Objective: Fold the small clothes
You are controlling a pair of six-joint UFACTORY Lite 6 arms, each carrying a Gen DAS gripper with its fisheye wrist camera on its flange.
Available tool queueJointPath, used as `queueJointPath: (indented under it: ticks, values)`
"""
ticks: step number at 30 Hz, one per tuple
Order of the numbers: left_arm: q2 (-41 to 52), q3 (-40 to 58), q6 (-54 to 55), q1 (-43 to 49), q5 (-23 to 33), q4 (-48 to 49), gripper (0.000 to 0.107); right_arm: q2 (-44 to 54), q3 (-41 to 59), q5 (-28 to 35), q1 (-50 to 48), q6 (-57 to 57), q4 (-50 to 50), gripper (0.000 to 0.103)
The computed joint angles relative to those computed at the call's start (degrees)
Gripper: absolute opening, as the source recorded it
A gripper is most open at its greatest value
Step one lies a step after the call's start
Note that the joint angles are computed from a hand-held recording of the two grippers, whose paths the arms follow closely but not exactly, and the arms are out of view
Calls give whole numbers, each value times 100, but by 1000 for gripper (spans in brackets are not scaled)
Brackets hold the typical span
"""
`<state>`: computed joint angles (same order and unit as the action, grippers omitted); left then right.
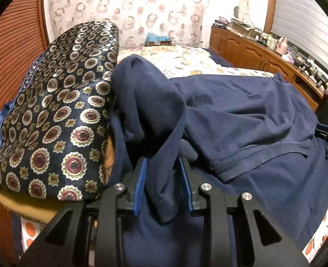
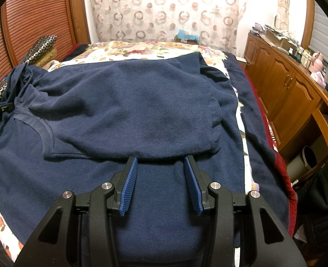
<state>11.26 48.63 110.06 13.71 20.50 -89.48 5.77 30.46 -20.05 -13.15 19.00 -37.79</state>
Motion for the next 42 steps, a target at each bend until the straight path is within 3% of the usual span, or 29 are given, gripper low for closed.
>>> queueJointPath:
  ticks: [1, 2, 11, 16, 25, 30, 33, 34, 36, 37, 42]
  values:
    - [-18, -4, 117, -26, -35, -98, 4, 0, 0, 0, 0, 0, 0, 44]
    - [-77, -35, 184, -19, -53, -173, 1, 1, 1, -1, -2, 5, -7, 44]
    - [-1351, -588, -649, 968, 1420, 520, 0, 11, 12, -19, -13, 98, -81, 44]
    - [-1671, -766, -655, 1398, 1779, 791, 0, -4, 104, -271, -425, 1382, -1324, 44]
    - [-1685, -1078, -270, 1433, 1613, 540, 0, -59, 387, -147, -721, 2270, -2045, 44]
    - [-1567, -1089, -204, 1398, 1541, 463, 0, 378, 916, -210, -777, 3508, -3110, 44]
    - [-1412, -995, -180, 1353, 1503, 448, 0, 573, 1122, 113, -463, 3393, -2876, 44]
    - [-1393, -982, -172, 1316, 1470, 431, 0, 571, 1110, 227, -361, 2977, -2442, 40]
    - [-1417, -1016, -82, 1307, 1477, 360, 0, 531, 1074, 380, -214, 2392, -1888, 22]
    - [-1482, -1054, -40, 1334, 1509, 329, 0, 511, 1060, 340, -222, 2413, -1970, 8]
    - [-2089, -1286, -135, 1694, 1980, 317, 0, -262, 470, -34, -335, 1665, -1508, 2]
